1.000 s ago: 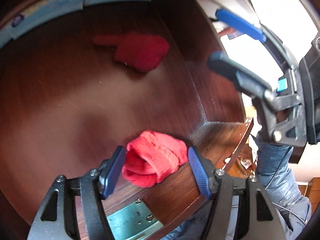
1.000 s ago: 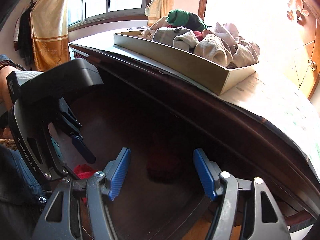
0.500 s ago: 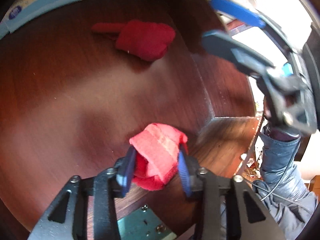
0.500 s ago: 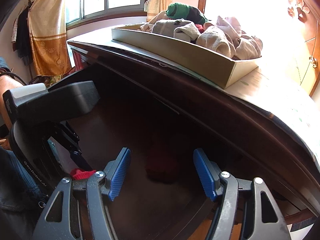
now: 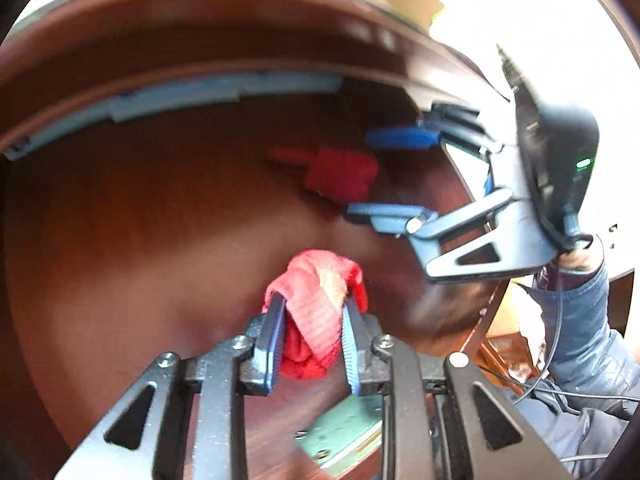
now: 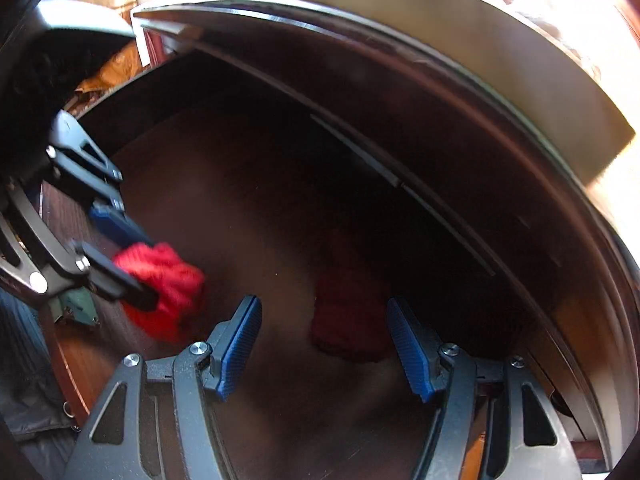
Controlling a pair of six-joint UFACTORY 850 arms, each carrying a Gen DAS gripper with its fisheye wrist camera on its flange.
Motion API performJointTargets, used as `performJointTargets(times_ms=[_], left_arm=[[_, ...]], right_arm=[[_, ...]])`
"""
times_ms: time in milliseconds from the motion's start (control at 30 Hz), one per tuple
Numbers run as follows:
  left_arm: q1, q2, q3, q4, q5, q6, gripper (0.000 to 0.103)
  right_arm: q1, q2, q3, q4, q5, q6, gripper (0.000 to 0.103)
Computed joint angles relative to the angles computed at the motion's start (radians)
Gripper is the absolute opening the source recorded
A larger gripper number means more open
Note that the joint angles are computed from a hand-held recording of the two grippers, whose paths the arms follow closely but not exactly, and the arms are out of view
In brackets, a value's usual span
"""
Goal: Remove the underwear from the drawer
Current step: 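Grasp the red underwear in the drawer with the left tool, then grasp the dark red sock with the right tool while the left tool lifts the red underwear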
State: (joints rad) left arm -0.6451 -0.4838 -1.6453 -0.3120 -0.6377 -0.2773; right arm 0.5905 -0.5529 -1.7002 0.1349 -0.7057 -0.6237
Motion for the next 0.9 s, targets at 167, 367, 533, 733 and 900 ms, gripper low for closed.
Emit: performJointTargets(times_ms=[167, 367, 533, 733, 900], left_arm=[[-0.001, 0.046, 0.040, 0.225, 0.045, -0.143, 0.024], [-0.005, 0.085, 0.087, 0.421, 0.083, -0.301, 0.024], [-0.012, 0.138, 0.145, 0.543, 0.130, -0.428, 0.023], [-0.035, 0.144, 0.120, 0.734, 0.117, -0.577, 0.024], [-0.034, 0.148, 0.121, 0.799, 0.113, -0.619, 0.024]], right_arm=[[0.025, -0.057, -0.069, -0.106, -0.061, 0.092, 0.067], [0.036, -0.093, -0.101, -0.186, -0.114, 0.163, 0.060], [0.042, -0.106, -0.116, -0.220, -0.127, 0.190, 0.042], [0.007, -0.138, -0.167, -0.174, -0.158, 0.163, 0.042], [0.017, -0.162, -0.198, -0.222, -0.174, 0.188, 0.044]])
